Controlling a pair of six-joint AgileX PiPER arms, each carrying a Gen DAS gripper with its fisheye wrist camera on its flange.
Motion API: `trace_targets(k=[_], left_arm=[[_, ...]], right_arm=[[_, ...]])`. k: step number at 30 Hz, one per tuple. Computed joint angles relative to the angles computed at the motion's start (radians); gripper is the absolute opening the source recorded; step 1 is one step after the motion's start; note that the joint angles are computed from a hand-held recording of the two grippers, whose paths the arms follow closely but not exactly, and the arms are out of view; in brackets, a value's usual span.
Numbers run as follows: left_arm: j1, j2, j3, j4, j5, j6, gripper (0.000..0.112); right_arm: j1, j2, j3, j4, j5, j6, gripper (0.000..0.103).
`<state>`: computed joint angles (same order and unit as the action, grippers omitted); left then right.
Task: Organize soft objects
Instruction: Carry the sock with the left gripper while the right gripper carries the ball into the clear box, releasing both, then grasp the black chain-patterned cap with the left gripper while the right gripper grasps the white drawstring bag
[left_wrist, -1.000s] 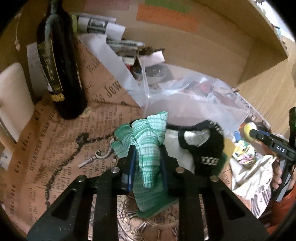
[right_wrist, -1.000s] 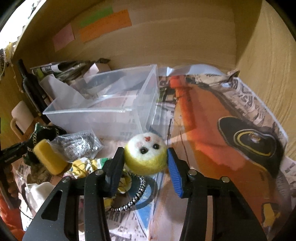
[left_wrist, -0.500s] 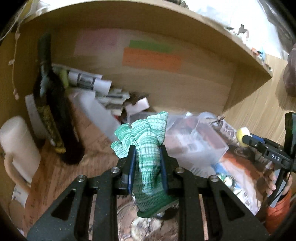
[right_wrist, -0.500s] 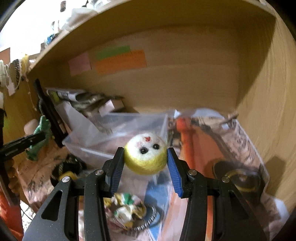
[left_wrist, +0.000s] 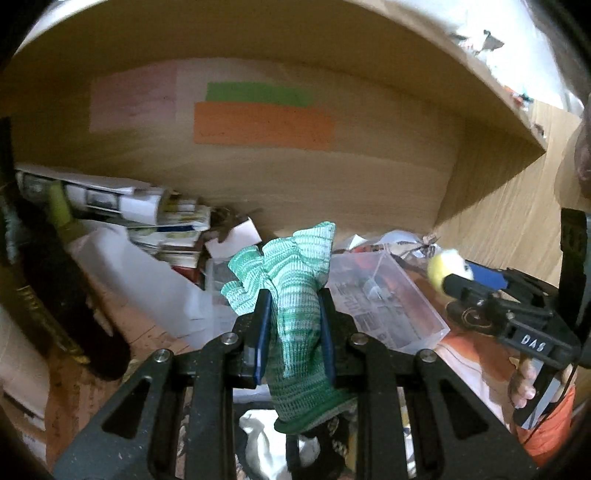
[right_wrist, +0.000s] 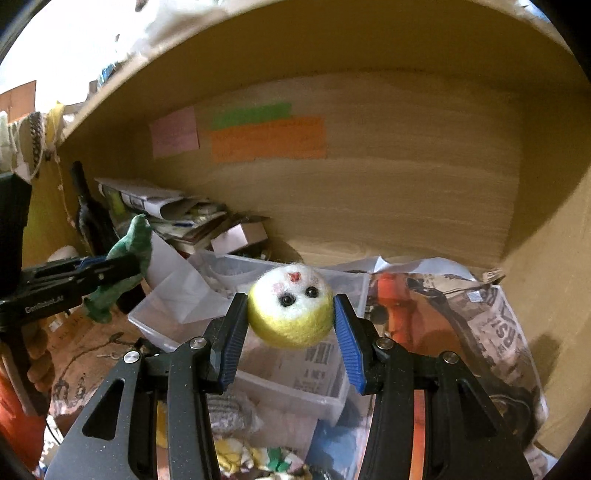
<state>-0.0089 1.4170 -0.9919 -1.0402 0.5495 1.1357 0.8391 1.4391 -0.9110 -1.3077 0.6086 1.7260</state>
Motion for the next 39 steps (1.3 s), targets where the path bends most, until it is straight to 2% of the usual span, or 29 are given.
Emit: trace_targets(k=[5, 9, 14, 18, 22, 25, 28, 33, 39], left_arm=[[-0.072, 0.104, -0.093, 0.138, -0.026, -0.145, 0.024], [-0.109, 0.202, -0.181, 0.254, -0.001, -0.263, 0.024], [-0.132, 0.338, -0.325, 0.392, 0.079, -0.401, 0.024], [-0.15, 0.37, -0.343, 0.452, 0.077, -0.454, 0.024], [-0.16, 0.396, -0.359, 0.487, 0.078, -0.48, 0.026], [-0.162, 0.404, -0.369, 0.493, 0.09, -0.489, 0.038], [-0.151, 0.373, -0.338, 0.465, 0.069, -0.458, 0.048], [-0.134, 0.292, -0.275, 0.414, 0.032, -0.395, 0.055], [-0.093, 0.112, -0.118, 0.26, -0.04, -0.2, 0.073]], right_arm=[[-0.081, 0.078, -0.058, 0.121, -0.08, -0.141, 0.043], [-0.138, 0.142, -0.107, 0.253, -0.125, -0.288, 0.043], [-0.174, 0.212, -0.165, 0.412, -0.143, -0.468, 0.043], [-0.185, 0.248, -0.195, 0.481, -0.145, -0.551, 0.043], [-0.178, 0.263, -0.205, 0.483, -0.14, -0.553, 0.043], [-0.184, 0.265, -0.208, 0.509, -0.146, -0.584, 0.044], [-0.178, 0.263, -0.21, 0.502, -0.141, -0.576, 0.049], [-0.145, 0.213, -0.178, 0.411, -0.12, -0.47, 0.061], [-0.064, 0.085, -0.089, 0.217, -0.061, -0.258, 0.079]])
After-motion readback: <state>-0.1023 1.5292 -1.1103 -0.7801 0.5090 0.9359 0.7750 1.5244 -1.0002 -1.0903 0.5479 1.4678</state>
